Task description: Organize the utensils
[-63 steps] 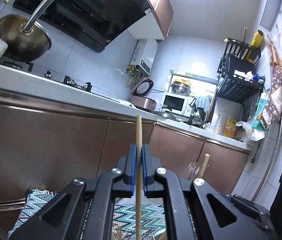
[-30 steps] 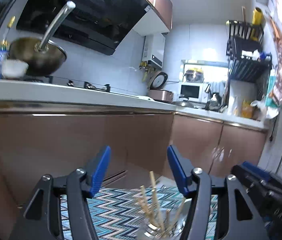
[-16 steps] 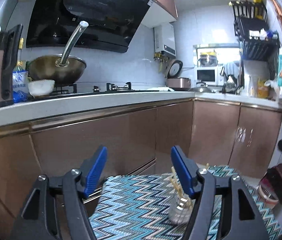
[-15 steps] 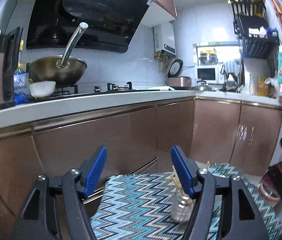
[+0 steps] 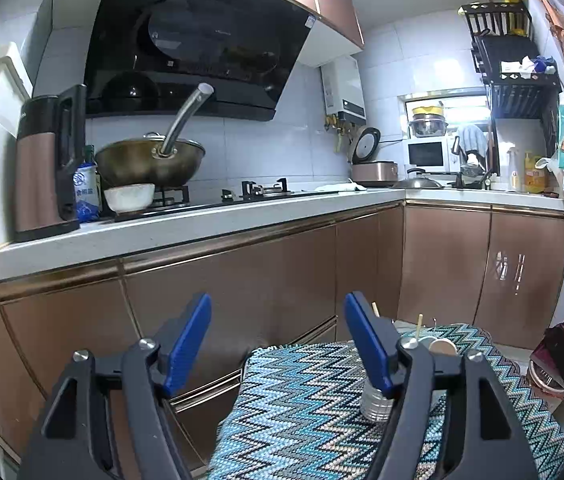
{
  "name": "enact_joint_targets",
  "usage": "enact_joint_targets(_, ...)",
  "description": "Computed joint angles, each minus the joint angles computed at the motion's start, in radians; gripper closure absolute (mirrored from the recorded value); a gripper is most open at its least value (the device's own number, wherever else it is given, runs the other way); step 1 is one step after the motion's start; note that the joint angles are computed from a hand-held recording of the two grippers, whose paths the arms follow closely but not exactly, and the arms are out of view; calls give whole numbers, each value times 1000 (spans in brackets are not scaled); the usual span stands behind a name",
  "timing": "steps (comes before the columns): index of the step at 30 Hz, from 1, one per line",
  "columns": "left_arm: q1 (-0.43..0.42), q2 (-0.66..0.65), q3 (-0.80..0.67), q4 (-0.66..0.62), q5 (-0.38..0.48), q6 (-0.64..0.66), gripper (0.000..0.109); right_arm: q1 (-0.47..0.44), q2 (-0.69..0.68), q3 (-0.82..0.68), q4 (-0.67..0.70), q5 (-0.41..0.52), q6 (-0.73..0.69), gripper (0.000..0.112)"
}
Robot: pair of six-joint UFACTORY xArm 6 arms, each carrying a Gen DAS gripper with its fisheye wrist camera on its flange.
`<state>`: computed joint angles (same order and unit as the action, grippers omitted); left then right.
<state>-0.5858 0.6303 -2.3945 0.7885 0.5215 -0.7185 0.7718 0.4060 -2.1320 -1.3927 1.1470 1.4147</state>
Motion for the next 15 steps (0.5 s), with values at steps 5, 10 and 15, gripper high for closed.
enact_joint_targets(5, 9, -130, 183, 78, -53, -86, 40, 35, -9, -1, -21, 36, -10, 17)
enact_joint_targets(10, 14, -216, 290, 129, -77, -154, 39, 77, -24, 5, -71, 84, -17, 10)
enact_joint_targets(15, 17, -283, 367, 173, -94, -207, 39, 108, -24, -5, -78, 112, -35, 10)
